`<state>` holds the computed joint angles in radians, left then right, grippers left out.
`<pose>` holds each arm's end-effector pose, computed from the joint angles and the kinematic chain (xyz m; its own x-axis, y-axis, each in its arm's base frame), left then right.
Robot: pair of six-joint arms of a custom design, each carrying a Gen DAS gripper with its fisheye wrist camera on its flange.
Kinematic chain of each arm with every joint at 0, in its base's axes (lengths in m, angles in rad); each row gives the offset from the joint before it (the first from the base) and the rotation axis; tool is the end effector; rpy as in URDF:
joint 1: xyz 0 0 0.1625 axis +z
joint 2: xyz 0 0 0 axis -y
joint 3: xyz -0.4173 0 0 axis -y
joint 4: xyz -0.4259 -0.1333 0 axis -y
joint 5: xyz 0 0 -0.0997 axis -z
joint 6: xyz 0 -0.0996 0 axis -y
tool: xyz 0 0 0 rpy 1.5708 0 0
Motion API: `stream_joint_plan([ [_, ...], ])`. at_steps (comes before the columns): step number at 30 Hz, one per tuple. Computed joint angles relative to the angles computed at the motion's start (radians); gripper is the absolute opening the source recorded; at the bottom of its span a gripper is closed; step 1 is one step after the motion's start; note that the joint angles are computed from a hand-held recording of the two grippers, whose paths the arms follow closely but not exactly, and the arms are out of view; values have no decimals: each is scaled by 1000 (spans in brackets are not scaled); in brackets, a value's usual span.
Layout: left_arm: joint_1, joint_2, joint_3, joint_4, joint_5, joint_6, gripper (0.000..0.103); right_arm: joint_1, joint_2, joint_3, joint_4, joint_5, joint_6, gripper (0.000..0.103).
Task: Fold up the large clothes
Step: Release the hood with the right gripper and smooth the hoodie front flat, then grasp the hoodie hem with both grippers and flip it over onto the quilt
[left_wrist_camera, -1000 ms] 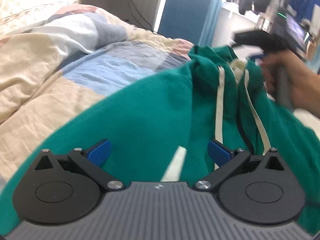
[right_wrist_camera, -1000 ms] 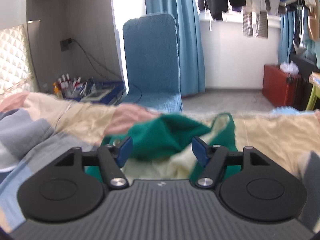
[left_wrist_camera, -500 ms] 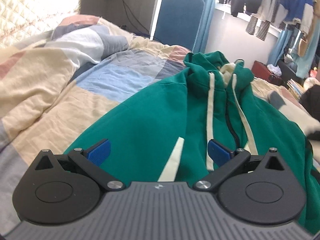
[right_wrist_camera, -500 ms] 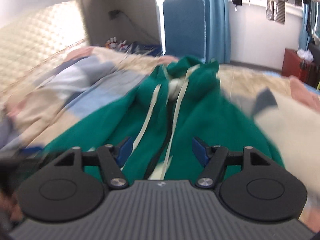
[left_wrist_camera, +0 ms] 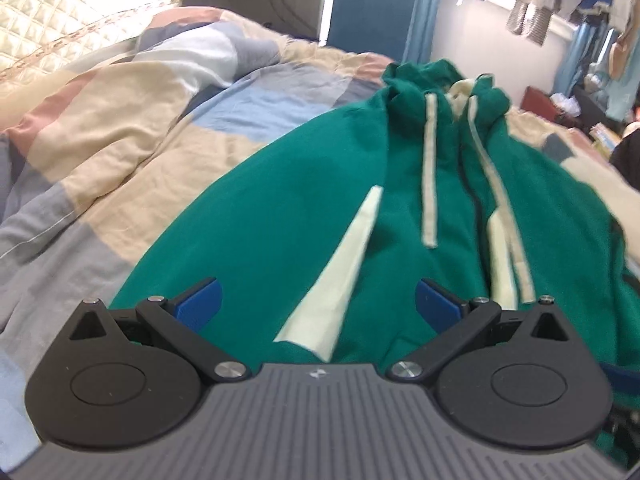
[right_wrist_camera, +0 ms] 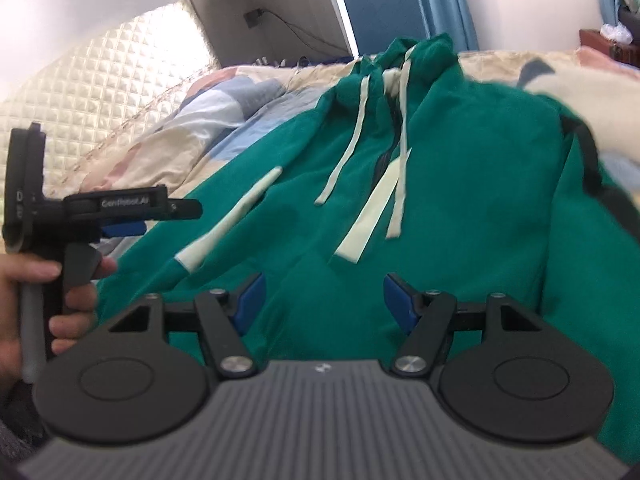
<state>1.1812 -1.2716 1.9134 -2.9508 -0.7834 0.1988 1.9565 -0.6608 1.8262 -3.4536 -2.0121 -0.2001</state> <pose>-0.0337 -0.6188 0.3214 -0.7620 -0.0345 -0.6467 0.4401 0.7049 -0.5562 0.3218 -0.5512 0.0249 -0.8682 -0.2172 0.4461 -0.4653 0.6683 -0.5803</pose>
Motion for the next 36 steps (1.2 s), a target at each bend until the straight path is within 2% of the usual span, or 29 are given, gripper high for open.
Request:
stream_joint_plan([
  [2, 3, 18, -7, -5, 39, 0, 103, -5, 2, 1, 30, 17, -5, 68],
  [5, 13, 45, -21, 5, 79, -15, 102, 5, 45, -13, -25, -54, -109, 68],
  [6, 15, 54, -26, 8, 85, -16, 99, 6, 57, -10, -47, -72, -137, 68],
  [9, 18, 80, -35, 10, 122, -6, 90, 0, 72, -16, -17, -83, -181, 69],
  [13, 13, 129, -28, -108, 213, 108, 79, 3, 84, -26, -16, -99, -218, 67],
  [17, 15, 146, -36, -142, 241, 196, 42, 11, 90, -27, -43, -148, -245, 44],
  [20, 8, 157, -51, -191, 264, 270, 21, 19, 80, -15, -100, -161, -270, 37],
  [21, 7, 152, -60, -194, 265, 266, 15, 23, 73, -11, -137, -170, -282, 36],
  [24, 13, 117, -110, -134, 246, 202, 8, 27, 18, 15, -209, -172, -284, 30],
  [25, 13, 117, -135, -135, 249, 216, 8, 27, -2, 20, -235, -177, -296, 29],
  [27, 16, 134, -201, -189, 266, 315, 8, 26, -45, 23, -298, -194, -331, 29],
  [30, 27, 207, -359, -291, 319, 534, 7, 19, -73, -21, -400, -235, -436, 29],
  [33, 46, 279, -552, -249, 339, 589, 7, -4, -90, -101, -476, -276, -573, 28],
  [35, 56, 350, -699, -236, 344, 628, 7, -23, -105, -157, -496, -288, -615, 28],
  [36, 60, 399, -781, -258, 342, 683, 7, -35, -111, -179, -507, -283, -631, 28],
])
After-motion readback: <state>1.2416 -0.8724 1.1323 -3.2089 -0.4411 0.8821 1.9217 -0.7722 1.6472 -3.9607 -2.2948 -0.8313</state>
